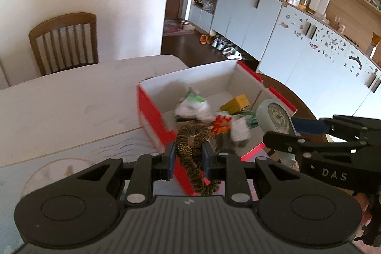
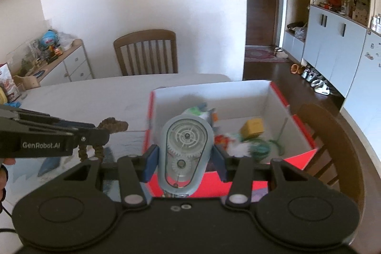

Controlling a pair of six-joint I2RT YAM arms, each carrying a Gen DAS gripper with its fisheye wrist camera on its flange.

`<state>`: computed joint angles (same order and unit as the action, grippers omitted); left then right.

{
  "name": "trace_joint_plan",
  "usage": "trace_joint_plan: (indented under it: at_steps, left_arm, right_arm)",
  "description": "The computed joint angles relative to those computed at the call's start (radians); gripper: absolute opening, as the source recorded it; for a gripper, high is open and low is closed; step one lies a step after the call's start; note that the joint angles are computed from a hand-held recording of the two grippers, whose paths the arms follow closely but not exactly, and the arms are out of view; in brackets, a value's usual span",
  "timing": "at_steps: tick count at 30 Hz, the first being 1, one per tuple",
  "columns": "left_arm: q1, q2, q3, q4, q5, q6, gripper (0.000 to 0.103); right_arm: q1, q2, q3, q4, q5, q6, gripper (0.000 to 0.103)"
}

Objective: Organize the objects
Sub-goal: 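Carry the scrunchie and tape dispenser over the shoebox with both tools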

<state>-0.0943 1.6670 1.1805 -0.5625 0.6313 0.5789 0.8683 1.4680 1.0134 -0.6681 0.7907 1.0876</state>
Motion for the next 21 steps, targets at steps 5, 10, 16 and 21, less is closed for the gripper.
trace_joint_plan:
  at_steps: [5,10,16,21]
  left_arm:
    - [-0.110,-0.005,-0.030,0.081,-0.068,-0.093,0.022]
    - [-0.198,0.026,-0.019,0.146,-0.131,-0.152,0.022]
    - [-0.285,0.115,0.037,0.196,-0.186,-0.188,0.022]
    - [-0.340,0.212,0.127,0.220,-0.236,-0.233,0.022]
  right_arm:
    - [-0.092,-0.100,-0.098,0.055,-0.028,-0.088,0.048]
    - [-0.229,-0.163,-0.181,0.154,-0.103,-0.199,0.048]
    - [-0.366,-0.156,-0.251,0.282,-0.185,-0.300,0.048]
    - [-0.423,-0.102,-0.285,0.381,-0.249,-0.388,0.048]
